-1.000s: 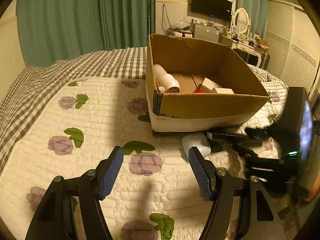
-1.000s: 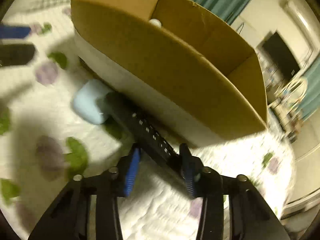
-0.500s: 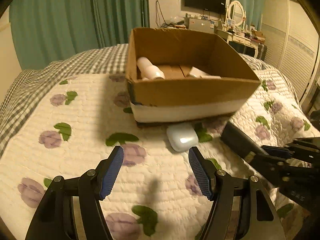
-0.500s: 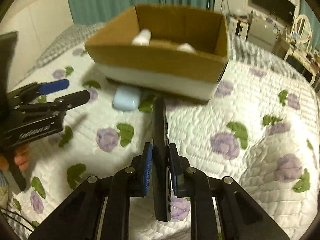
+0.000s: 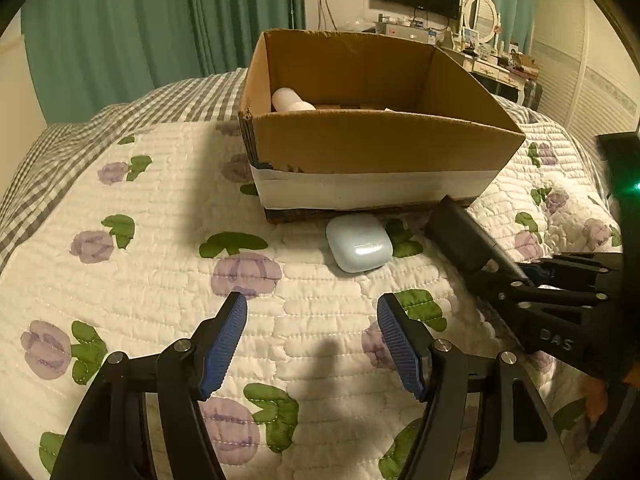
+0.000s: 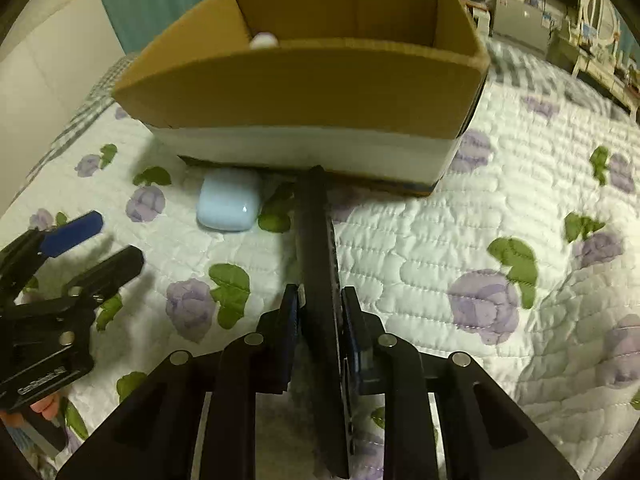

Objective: Organize rigid objects
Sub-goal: 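Grasp the light blue earbud case with the left gripper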

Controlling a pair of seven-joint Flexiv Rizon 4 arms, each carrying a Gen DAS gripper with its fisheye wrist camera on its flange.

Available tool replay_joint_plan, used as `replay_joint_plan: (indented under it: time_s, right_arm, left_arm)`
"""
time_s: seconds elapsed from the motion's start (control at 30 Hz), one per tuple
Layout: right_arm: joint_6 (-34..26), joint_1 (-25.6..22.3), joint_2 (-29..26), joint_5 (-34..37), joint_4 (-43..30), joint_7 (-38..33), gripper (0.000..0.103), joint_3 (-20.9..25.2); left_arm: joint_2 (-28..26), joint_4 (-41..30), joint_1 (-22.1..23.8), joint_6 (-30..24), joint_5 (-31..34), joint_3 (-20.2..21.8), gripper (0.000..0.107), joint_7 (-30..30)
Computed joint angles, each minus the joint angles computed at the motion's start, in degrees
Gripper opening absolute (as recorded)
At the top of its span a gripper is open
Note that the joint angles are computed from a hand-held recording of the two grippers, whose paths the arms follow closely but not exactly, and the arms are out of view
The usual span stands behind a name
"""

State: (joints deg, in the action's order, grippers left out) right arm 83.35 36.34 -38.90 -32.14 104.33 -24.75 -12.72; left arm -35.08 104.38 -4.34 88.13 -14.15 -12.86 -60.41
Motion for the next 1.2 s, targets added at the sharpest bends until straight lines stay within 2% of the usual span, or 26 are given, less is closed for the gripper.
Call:
replay_joint_plan:
  time_s: [0.07, 0.13, 0.2, 0.3, 0.37, 0.43, 0.57, 0.67, 0.8, 0.93, 1.0, 1.2]
  right_arm:
    - [1.2, 5.7, 1.9, -2.7, 3.5, 3.9, 0.019, -7.3]
    - [3.8, 9.4, 3.1, -4.5, 6.6, 7.9, 0.019, -12.7]
    - [4.0, 12.9, 4.0, -5.0, 8.6, 10.4, 0.019, -17.1]
    - [2.0, 16.9, 5.7, -6.8, 11.1, 14.8, 0.019, -21.8]
    - [2.0, 20.2, 6.5, -9.4, 13.0, 18.7, 0.019, -26.2]
    - [2.7, 21.2, 6.7, -11.2, 13.9, 21.5, 0.019, -28.4]
    - [-1.1, 16.1, 6.3, -10.2, 11.1, 23.1, 0.019, -23.1]
    - [-1.7, 10.8, 5.4, -8.7, 8.7, 23.7, 0.019, -18.3]
    - [-4.7, 6.1, 3.9, -9.3, 4.5, 23.2, 0.019, -14.0]
    - [-6.2, 0.9, 2.7, -9.0, 1.6, 21.3, 0.019, -7.5]
    - [-6.6, -0.9, 2.7, -9.3, 1.4, 21.4, 0.019, -5.1]
    - [-5.5, -0.5, 4.9, -16.3, 4.5, 27.4, 0.019, -6.4]
  left_arm:
    - [0.1, 0.0, -0.3, -0.2, -0.3, 0.1, 0.07, -0.6]
    - [0.1, -0.6, -1.4, -2.0, -0.7, 1.0, 0.07, -1.8]
    - [-0.2, -1.5, -2.7, -3.7, -0.7, 2.3, 0.07, -2.9]
    - [-1.3, -3.4, -4.9, -5.4, 0.1, 4.2, 0.07, -4.2]
    - [-2.1, -4.2, -4.9, -5.1, 0.2, 3.5, 0.07, -4.3]
    - [-3.2, -5.7, -5.5, -5.6, 0.2, 3.9, 0.07, -4.9]
    - [-6.2, -10.4, -7.6, -7.7, 0.7, 6.0, 0.07, -7.1]
    - [-8.9, -14.3, -8.9, -7.9, 1.6, 7.3, 0.07, -8.6]
    - [-12.1, -18.5, -10.3, -7.9, 3.0, 8.8, 0.07, -10.3]
    - [-12.7, -18.2, -8.3, -6.4, 3.1, 6.0, 0.065, -9.1]
    - [-12.0, -16.8, -7.2, -5.5, 2.7, 4.9, 0.054, -8.7]
    - [-7.6, -9.5, -2.5, -5.3, 0.8, -0.2, 0.054, -5.3]
